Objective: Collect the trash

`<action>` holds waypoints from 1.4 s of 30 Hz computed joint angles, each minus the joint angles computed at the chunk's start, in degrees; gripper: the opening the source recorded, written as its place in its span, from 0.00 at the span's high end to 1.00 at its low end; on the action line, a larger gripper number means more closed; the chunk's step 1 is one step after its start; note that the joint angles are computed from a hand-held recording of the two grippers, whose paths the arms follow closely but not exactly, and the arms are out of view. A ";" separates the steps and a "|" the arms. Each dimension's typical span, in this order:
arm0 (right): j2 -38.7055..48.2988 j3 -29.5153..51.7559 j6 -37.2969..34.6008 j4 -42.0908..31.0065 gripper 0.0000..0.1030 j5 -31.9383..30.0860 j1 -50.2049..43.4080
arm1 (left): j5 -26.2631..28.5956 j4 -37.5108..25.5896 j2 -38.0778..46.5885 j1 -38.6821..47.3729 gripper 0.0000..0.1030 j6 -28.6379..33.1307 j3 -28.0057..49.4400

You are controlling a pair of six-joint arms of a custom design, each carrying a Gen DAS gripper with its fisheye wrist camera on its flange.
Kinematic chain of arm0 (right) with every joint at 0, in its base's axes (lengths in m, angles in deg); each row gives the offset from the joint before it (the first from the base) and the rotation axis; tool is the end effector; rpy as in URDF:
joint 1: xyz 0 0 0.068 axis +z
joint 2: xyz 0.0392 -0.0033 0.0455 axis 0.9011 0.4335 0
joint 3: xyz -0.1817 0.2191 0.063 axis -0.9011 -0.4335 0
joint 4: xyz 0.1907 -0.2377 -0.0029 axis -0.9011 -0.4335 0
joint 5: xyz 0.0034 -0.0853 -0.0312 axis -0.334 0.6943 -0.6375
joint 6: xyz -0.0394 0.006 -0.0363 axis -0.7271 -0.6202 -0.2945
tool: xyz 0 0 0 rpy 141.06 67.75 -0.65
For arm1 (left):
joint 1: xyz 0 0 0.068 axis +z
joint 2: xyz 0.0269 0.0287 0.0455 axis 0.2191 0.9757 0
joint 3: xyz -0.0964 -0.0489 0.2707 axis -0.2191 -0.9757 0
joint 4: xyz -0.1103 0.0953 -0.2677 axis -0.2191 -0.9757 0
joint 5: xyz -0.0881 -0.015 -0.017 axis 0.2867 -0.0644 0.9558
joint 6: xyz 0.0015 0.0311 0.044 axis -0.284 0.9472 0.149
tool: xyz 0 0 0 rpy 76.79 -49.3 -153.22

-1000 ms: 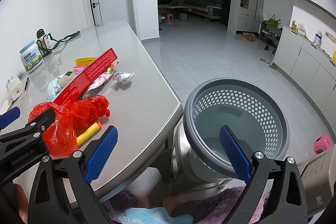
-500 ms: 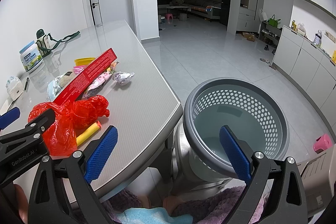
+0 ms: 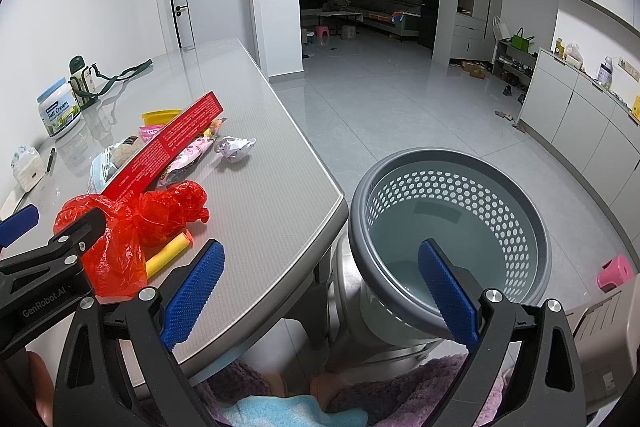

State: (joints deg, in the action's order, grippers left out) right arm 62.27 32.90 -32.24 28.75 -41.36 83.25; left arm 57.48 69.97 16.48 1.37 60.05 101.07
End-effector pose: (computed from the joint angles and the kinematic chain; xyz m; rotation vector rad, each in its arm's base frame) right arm 0.2616 0.0732 0.1568 0.4238 2.3092 -0.1488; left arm 0.3455 -0.0677 0.1695 0.3148 2.2910 -0.0119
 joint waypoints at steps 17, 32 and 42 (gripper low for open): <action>-2.36 -1.87 -1.66 3.73 0.10 -3.01 -0.55 | 2.60 0.12 -4.48 3.22 0.06 1.23 -1.64; 7.26 4.98 -9.01 10.45 0.10 -10.88 7.23 | 3.60 3.02 1.86 18.38 0.06 0.80 4.92; 20.94 17.05 -15.61 9.28 0.10 -11.20 10.45 | 5.16 2.40 7.23 23.57 0.06 -0.16 8.59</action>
State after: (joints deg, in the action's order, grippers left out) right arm 83.22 49.95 -47.85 38.03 -52.56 93.71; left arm 62.64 72.37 23.72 24.94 59.89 109.65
